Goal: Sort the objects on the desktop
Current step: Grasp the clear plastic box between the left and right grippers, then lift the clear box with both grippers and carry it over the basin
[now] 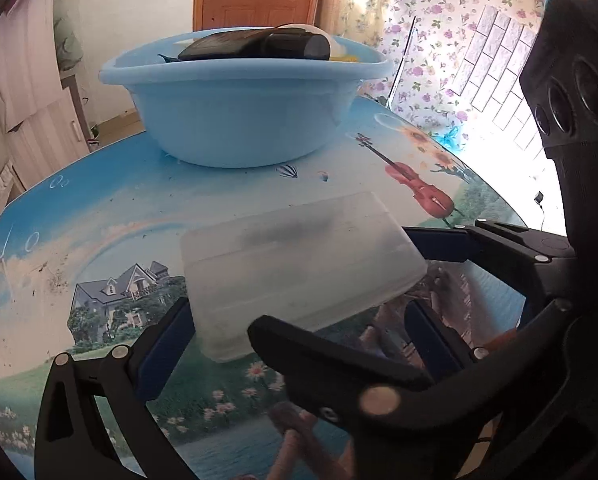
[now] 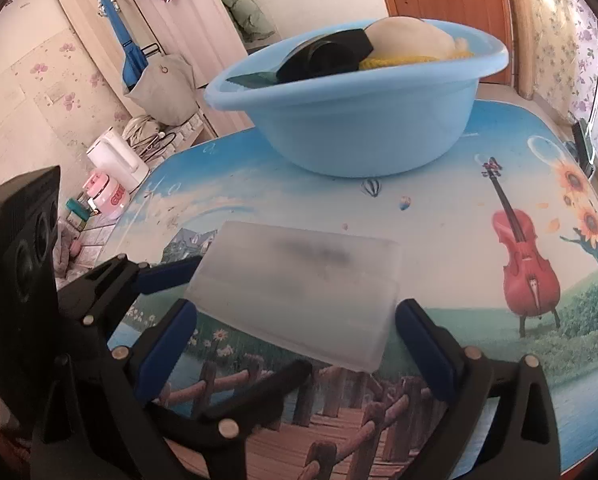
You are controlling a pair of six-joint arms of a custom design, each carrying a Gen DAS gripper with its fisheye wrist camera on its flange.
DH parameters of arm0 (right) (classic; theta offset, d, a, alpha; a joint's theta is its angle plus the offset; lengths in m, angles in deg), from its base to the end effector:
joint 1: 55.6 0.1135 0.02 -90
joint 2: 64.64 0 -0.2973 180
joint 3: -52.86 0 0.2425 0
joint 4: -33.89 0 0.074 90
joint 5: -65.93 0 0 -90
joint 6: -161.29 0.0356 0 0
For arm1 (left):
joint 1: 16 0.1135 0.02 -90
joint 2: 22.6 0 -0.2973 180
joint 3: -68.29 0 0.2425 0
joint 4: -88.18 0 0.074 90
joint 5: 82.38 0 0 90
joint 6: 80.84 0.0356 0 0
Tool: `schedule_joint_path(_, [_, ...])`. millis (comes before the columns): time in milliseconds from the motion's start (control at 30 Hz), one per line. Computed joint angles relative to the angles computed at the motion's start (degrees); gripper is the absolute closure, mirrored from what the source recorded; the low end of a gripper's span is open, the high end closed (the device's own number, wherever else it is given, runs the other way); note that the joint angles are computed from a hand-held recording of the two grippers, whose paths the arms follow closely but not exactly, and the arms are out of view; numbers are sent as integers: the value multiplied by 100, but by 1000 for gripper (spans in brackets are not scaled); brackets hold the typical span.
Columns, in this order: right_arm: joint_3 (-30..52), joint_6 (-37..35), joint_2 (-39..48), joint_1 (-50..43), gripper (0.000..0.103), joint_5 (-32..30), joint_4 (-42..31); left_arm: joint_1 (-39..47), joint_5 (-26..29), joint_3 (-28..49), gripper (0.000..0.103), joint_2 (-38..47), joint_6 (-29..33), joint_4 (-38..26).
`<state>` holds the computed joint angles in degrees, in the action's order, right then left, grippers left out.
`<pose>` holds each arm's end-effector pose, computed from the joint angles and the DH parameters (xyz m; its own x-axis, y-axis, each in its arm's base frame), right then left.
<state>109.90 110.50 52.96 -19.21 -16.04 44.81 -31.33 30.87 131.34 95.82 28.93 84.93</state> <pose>0.2828 0.2023 0.0825 -0.8006 0.1875 -0.5691 -0.0110 0.9450 0.3269 0.3385 -0.1074 0.0843 -0.6256 0.4937 -0.6040 0.6936 0.7064 -0.1410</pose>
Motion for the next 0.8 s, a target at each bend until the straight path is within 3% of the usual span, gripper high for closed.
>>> schedule_joint_path(800, [45,-292,-901,227,0,532,-503,186,75,-221,0,-1115,80,-78])
